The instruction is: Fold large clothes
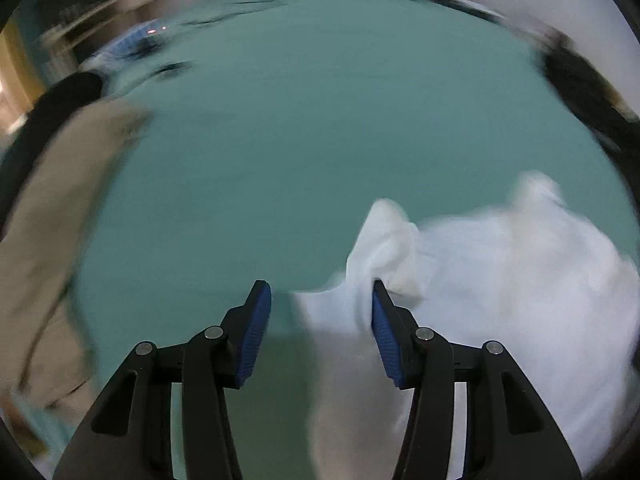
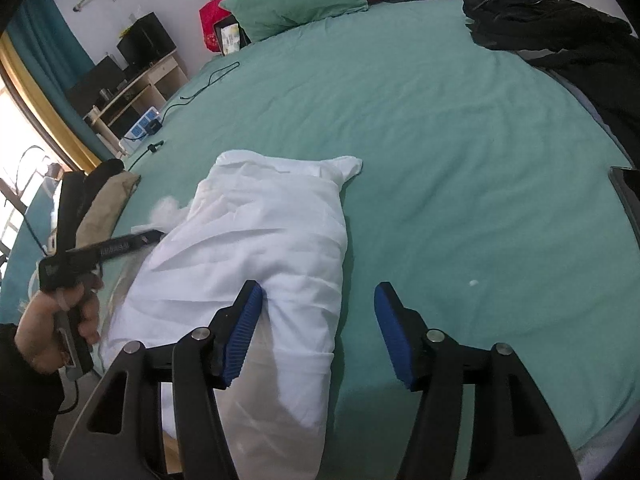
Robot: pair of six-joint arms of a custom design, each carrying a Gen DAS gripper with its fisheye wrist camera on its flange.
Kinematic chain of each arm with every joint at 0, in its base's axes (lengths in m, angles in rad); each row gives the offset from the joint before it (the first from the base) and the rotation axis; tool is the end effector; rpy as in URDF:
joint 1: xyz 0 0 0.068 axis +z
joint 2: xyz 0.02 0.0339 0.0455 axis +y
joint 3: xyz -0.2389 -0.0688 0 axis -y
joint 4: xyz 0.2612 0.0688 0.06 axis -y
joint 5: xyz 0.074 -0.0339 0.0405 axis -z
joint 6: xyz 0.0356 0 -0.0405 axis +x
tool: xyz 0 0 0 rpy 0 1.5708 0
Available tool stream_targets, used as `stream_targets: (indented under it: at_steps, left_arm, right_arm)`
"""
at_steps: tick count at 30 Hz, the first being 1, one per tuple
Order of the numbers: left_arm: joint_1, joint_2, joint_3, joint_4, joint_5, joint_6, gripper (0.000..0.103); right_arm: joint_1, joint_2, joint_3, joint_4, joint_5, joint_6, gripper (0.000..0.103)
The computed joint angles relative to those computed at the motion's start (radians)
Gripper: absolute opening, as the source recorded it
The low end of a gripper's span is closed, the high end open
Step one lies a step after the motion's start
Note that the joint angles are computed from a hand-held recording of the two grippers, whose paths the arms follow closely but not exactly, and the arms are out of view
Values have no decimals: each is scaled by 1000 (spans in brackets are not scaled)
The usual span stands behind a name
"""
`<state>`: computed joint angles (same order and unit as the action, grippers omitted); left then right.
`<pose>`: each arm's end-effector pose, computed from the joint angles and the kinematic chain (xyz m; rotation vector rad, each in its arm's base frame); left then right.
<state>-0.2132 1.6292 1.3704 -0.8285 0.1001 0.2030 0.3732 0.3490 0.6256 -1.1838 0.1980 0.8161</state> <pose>0.3439 -0.0781 0.2463 0.5807 2.5915 -0.1364 0.0933 0.0290 0.2385 0.6254 2.3928 0.2737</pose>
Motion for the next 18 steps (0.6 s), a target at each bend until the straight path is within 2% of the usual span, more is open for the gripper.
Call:
stream_targets:
  at_steps: [2,4,6,11,15,16,18]
  left_arm:
    - [58,9,19,-22,43,-17,54]
    - [111,-10,21,-51,125,5,54]
    - [154,-47,9,-85,195,42,54]
    - [269,-117,-30,-250,380,163,64]
    - [308,-106,-55,-352,484,249,73]
    - [315,-79,-53,-382,499,264,75]
    - [315,-64,-82,-368,489,275,76]
  right_arm:
    - [20,-9,-2,-10,16,15,59]
    - [27,-13,1,-18,24,19,59]
    - [41,-15,10,-29,37,34,59]
    - [141,-29,35,-86,113,127,59]
    - [214,-48,53,-132,162,189,59]
    - [236,-54,57,-143,178,207,59]
    - [278,-86,56,-155,203,238,59]
